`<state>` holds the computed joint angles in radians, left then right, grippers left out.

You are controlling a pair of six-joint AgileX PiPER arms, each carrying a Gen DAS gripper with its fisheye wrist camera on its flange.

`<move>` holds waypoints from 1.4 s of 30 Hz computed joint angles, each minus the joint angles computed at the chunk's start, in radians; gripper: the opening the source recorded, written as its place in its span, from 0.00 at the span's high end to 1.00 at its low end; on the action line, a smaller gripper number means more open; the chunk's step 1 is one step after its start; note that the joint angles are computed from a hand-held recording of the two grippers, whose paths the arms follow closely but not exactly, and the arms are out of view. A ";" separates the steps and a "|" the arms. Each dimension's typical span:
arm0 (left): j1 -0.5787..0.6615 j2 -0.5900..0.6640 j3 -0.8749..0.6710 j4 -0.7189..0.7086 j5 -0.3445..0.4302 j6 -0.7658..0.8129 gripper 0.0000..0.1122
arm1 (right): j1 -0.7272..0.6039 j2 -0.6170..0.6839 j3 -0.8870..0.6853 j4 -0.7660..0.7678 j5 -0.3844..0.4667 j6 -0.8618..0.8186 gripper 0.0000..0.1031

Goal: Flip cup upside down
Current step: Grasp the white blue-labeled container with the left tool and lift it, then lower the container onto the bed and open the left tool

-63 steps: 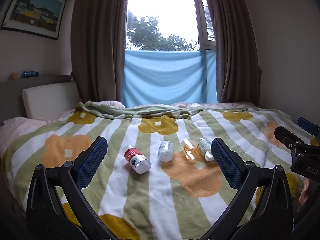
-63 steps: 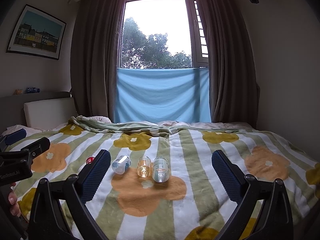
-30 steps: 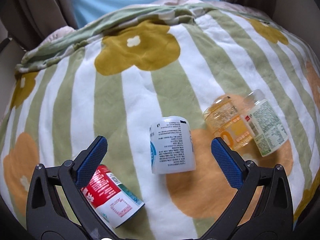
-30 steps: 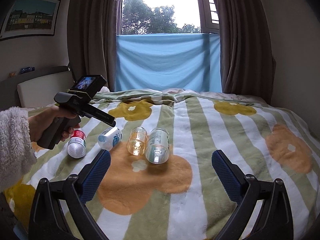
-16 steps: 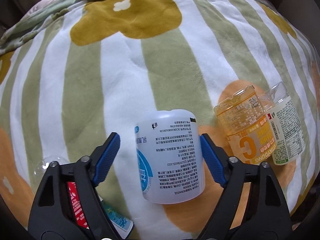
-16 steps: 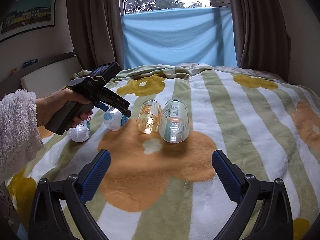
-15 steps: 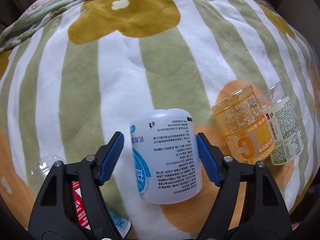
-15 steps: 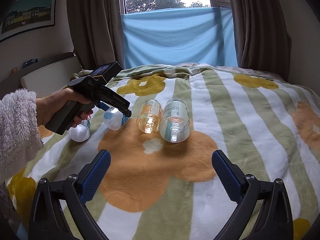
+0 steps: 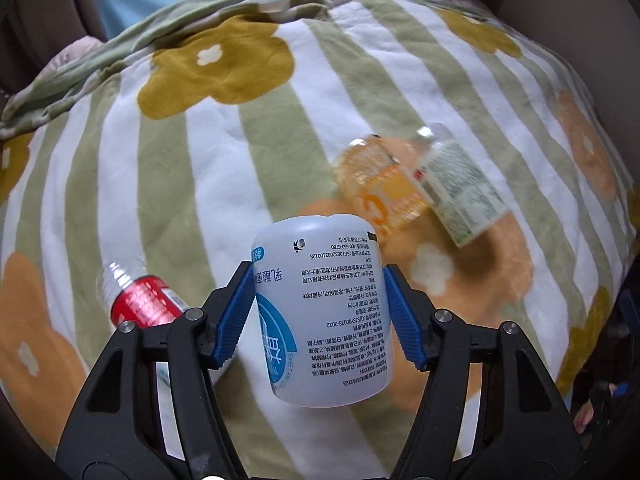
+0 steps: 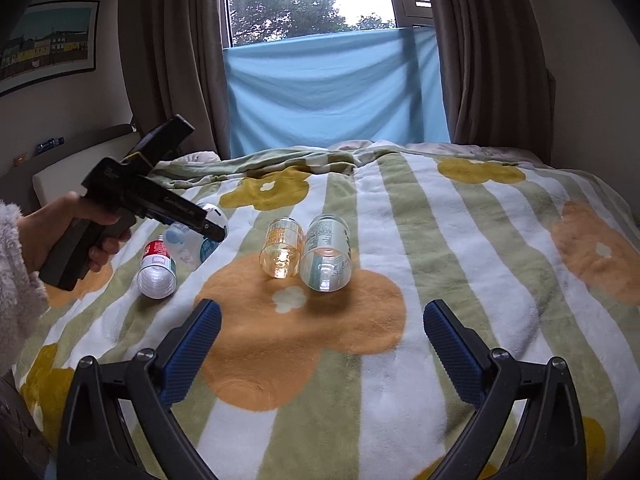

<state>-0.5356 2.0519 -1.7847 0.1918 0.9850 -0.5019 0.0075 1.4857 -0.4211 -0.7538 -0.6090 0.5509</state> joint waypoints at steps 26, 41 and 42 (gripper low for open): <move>-0.329 0.043 0.194 -0.011 -0.107 -0.255 0.45 | -0.564 -0.367 0.122 -0.761 -0.246 0.543 0.02; -0.462 -0.026 0.233 0.309 -0.048 -0.484 0.08 | -0.592 -0.425 0.082 -0.878 -0.325 0.665 0.02; -0.479 -0.043 0.245 0.348 -0.037 -0.515 0.08 | -0.592 -0.427 0.067 -0.894 -0.337 0.691 0.02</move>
<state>-1.0146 2.0086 -1.5397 0.5398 0.9484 -1.0170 -0.5842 1.0589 -0.3546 -1.6477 -0.9457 1.2419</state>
